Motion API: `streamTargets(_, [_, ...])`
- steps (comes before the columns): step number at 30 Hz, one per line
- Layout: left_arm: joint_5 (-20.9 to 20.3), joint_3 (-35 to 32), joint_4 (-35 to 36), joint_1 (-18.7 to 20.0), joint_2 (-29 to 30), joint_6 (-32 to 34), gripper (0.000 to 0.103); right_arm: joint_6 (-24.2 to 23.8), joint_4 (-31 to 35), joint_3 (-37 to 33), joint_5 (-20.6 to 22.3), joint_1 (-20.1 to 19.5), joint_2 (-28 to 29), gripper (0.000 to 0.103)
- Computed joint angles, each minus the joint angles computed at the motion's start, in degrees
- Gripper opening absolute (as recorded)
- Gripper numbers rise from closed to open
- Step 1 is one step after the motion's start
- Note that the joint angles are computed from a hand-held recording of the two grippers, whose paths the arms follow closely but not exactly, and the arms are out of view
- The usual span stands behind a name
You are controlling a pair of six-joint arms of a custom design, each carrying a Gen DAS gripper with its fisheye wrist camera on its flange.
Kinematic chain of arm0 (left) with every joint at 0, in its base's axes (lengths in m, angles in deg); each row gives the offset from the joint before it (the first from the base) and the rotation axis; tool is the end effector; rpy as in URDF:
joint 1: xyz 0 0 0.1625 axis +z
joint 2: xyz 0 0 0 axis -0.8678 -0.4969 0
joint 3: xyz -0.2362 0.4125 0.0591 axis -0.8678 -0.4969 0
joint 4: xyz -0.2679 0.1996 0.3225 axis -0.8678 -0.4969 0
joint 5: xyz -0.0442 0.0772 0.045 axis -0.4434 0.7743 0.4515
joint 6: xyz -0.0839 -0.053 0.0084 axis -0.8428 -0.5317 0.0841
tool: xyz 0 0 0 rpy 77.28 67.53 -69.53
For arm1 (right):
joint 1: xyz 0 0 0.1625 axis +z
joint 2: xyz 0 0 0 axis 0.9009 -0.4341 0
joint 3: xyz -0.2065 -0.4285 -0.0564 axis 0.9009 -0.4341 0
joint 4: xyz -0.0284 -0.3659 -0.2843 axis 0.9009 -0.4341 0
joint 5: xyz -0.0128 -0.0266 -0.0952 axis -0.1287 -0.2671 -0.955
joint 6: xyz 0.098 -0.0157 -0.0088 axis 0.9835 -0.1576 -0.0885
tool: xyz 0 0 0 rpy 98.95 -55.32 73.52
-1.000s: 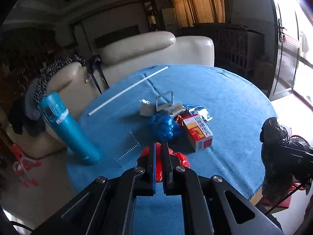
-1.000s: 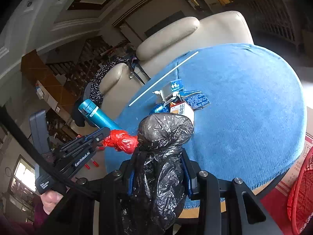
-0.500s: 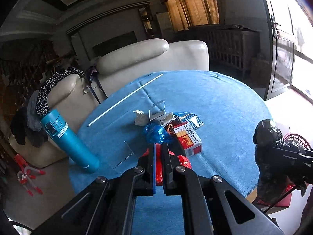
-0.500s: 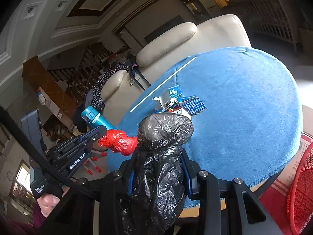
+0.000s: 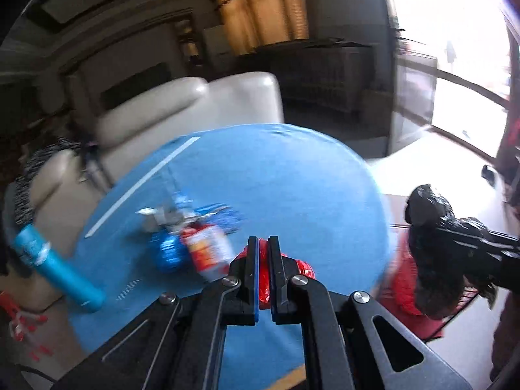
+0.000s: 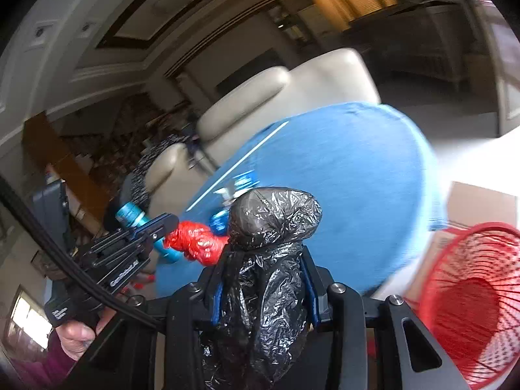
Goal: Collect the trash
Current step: 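Drop the red bag into the red basket while the right tool drops the black bag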
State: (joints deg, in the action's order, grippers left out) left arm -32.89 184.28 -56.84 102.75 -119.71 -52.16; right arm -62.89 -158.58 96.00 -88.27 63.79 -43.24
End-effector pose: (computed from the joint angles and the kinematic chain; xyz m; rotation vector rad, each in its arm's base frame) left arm -0.0307 -0.3290 0.3971 0.6000 2.0562 -0.8778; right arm 0.3930 -0.3294 -0.0231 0.6218 -2.9086 0.9719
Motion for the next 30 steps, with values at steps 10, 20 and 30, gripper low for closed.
streamTargets(10, [-20.54,-0.53,-15.3,3.32,17.31,4.87,0.005,3.54,-6.31,8.41,-8.42,-7.49,-5.57,0.041])
streamTargets(20, [-30.53,-1.1,-21.61,4.94,32.9,4.48,0.011,8.31,-11.01,15.48,-6.01,-19.3,-7.27,0.053])
streamTargets(30, [-24.73,0.79,-19.69,3.6,27.45,5.9,0.044,6.55,-24.64,17.25,-14.7,-22.59,-5.6,0.062])
